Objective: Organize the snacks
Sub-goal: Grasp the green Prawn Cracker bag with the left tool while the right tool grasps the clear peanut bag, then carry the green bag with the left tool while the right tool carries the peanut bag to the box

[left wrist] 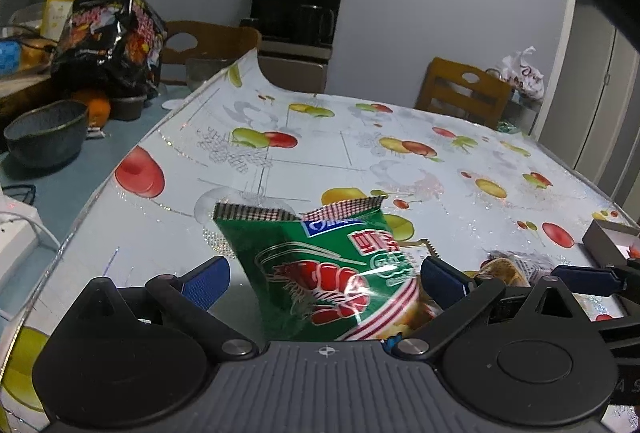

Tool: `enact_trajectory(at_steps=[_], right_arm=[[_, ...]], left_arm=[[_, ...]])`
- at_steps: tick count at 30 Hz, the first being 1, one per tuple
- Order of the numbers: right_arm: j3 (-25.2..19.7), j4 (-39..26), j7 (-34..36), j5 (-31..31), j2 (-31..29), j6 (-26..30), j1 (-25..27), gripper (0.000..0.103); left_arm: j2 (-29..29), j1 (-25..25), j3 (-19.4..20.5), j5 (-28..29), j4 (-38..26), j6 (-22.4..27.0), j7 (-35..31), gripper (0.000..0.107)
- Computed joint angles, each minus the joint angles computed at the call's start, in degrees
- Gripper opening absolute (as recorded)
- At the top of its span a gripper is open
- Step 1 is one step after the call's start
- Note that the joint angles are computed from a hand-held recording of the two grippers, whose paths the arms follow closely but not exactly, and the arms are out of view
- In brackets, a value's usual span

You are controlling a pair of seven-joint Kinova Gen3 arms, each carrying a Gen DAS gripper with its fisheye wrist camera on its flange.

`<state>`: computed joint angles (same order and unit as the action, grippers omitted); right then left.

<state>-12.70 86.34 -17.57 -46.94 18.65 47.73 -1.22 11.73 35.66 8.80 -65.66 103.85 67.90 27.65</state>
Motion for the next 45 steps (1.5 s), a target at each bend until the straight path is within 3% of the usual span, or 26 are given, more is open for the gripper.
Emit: enact_trajectory(at_steps=[6,11,20,25,32,37,45], right_arm=[[0.28,-1.27,-3.78,1.78,1.12,0.04,-1.46,0.074],[-0.43,-1.07,-5.22,2.63,1.60,-1.11,-2.05,0.074],[-0.92,-1.26,-8.69,5.17,2.43,-2.57,-3.30,0.074],[-0.88,-1.25,-10.31,7.54,2.57,-3.60,-4.19,0.055],[-2.62,0.62,-6.94,4.05,1.65,-4.25,-1.28,0.052],[-2.06,0.96,-3.95,-0.68,0.41,0.09,2.01,0.051],[0.00,4.70,7.24,-10.85,-1.93,3.84,6.72,0.050]], left_arm=[[-0.13,1.07,0.24,-5.42,4.61,-0.49,9.92,0.103],[-1.05,0.61,0.85,-9.01,7.23,-2.29,14.31,0.103],[-2.69,-2.33,1.37,-9.17,8.83,-8.20,14.00,0.088],[-3.19,-2.96,1.58,-9.84,9.64,-9.47,14.93,0.085],[-4.12,-3.61,2.00,-12.23,11.56,-11.18,18.06,0.079],[-4.54,-4.01,2.48,-13.78,12.64,-11.76,19.99,0.077],[-4.81,-4.10,3.14,-15.82,13.56,-11.87,21.16,0.076]])
